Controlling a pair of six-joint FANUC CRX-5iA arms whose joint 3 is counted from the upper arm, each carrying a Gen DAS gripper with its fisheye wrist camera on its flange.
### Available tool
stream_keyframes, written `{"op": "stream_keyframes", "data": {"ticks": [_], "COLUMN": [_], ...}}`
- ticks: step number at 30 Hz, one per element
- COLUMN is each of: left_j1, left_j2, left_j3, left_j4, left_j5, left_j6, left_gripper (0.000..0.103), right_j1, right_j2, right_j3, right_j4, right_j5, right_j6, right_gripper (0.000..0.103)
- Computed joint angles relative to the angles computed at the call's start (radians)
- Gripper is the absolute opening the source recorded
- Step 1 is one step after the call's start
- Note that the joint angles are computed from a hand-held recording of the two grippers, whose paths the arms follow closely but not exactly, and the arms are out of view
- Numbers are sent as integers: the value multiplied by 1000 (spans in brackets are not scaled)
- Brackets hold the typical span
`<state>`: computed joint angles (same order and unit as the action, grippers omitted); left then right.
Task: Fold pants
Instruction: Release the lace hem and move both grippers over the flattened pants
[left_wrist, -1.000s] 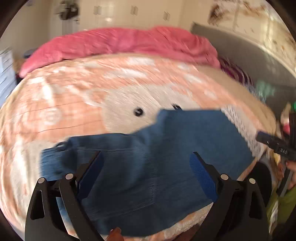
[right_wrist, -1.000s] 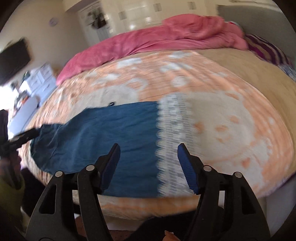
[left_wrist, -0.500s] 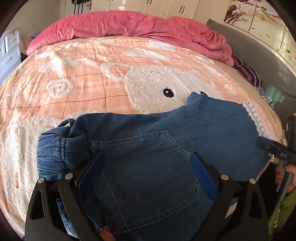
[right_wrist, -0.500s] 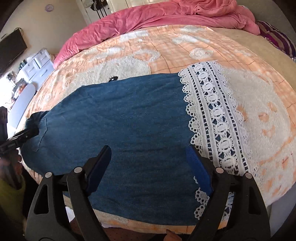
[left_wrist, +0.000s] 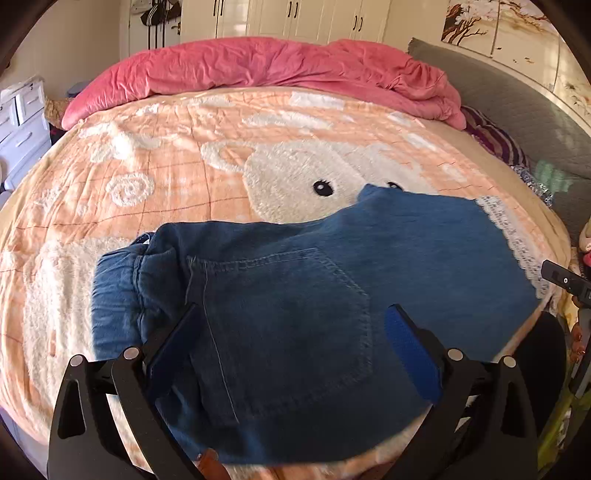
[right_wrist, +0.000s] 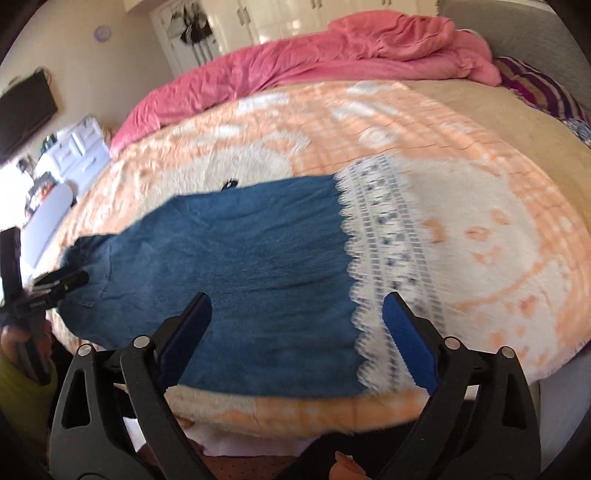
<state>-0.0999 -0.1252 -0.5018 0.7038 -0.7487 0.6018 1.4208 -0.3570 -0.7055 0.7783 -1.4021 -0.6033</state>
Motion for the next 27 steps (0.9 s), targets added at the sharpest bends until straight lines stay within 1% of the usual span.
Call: {"op": "stream_keyframes", "data": {"ticks": [2, 3, 8, 11, 16, 19, 20, 22, 24, 26, 27], "left_j1": [3, 3, -14, -39, -131, -193, -214, -255, -302, -346, -369], "left_j2": [-22, -36, -86, -100, -81, -50, -35, 0, 37, 85, 124], "left_j3": [-8, -14, -23, -17, 36, 86, 102, 145, 188, 250, 294], "left_j4": [2, 5, 8, 6, -41, -64, -54, -69, -102, -162, -178], "left_j5": [-16, -23, -63, -79, -78, -100, -114, -128, -115, -108, -120], "left_j6": [-6, -11, -37, -51, -42, -36, -54, -54, -44, 1, 14], "left_gripper": [99, 99, 99, 99, 99, 99, 99, 99, 99, 99, 99], "right_j1": [45, 61, 153, 186, 209, 204, 203, 195, 186, 177, 170], "right_j2": [-4, -8, -46, -59, -84, -97, -98, -108, -115, -125, -129], "right_j3": [11, 11, -16, -28, -55, -76, -78, -90, -98, -110, -115], "right_j4": [-31, -40, -69, -72, -62, -52, -50, -46, -44, -33, -30], "right_j5": [-84, -107, -198, -222, -222, -196, -193, -175, -158, -139, -128], "right_j6": [-21, -36, -154, -190, -231, -250, -255, -263, -275, -282, -285], "right_gripper": [91, 91, 93, 94, 94, 94, 94, 94, 94, 94, 94]}}
